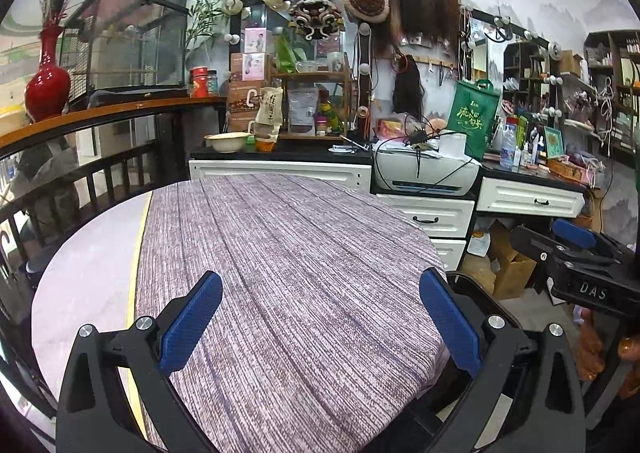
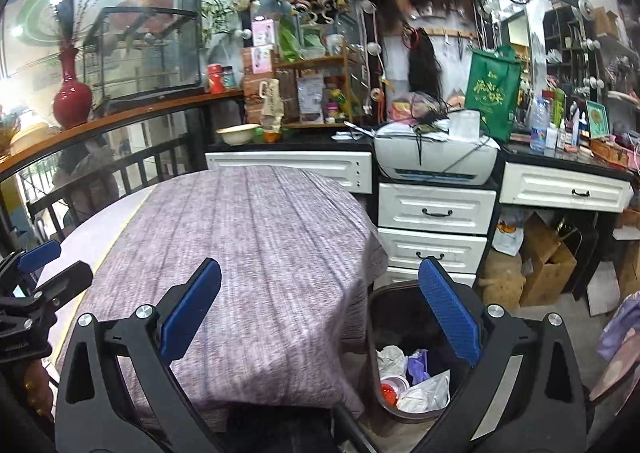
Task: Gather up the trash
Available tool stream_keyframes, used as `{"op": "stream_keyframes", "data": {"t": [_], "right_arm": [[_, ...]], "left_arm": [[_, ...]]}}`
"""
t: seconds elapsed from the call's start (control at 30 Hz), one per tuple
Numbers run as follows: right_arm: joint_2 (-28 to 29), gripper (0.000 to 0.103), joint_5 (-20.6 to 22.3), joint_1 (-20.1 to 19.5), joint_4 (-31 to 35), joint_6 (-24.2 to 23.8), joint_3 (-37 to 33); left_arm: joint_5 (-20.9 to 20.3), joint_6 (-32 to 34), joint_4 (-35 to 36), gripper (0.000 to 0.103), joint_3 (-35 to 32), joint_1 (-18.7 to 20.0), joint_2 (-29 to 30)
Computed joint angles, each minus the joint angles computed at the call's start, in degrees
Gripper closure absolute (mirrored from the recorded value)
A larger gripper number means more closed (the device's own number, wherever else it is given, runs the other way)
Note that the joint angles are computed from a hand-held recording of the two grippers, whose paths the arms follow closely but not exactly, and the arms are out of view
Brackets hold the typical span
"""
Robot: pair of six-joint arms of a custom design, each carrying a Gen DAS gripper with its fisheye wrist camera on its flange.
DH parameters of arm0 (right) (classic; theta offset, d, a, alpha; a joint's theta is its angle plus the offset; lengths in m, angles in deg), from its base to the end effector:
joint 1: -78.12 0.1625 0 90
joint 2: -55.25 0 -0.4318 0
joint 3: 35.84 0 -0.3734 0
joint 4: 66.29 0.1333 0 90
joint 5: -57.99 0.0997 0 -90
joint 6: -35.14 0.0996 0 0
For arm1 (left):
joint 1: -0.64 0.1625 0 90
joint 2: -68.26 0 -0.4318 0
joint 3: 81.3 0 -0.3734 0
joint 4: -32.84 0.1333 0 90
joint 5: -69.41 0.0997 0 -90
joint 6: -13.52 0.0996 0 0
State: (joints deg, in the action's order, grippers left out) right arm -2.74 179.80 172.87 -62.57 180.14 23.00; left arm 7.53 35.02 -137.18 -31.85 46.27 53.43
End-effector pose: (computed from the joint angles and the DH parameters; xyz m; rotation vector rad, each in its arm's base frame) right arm 0.1367 -0.6696 0.4170 0.1682 -1.8719 1.4848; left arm -0.4706 -0.7388 0.0702 1.1748 2.3101 -1.1848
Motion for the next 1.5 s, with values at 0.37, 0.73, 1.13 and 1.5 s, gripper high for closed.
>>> {"op": "stream_keyframes", "data": {"t": [0.37, 0.73, 1.13, 1.5], "right_arm": [[-5.3, 0.006, 0.9, 0.7, -12.9, -4.1, 12.9], [-7.5, 0.006, -1.7, -0.7, -20.2, -5.6, 17.5], [-7.9, 0.006, -2.1, -0.9, -22.2, -7.1, 18.9], [-7.8, 0.006, -1.6, -0.9, -21.7, -6.8, 18.5]], "left_arm": [[0.3, -0.2, -8.7, 0.005, 5.8, -0.3, -1.7], [1.4, 1.1, -13.7, 0.005, 6.4, -0.4, -1.1], [1.5, 0.5, -14.3, 0.005, 6.4, -0.1, -1.2], [1.7, 0.6, -13.9, 0.005, 6.5, -0.2, -1.5]]}}
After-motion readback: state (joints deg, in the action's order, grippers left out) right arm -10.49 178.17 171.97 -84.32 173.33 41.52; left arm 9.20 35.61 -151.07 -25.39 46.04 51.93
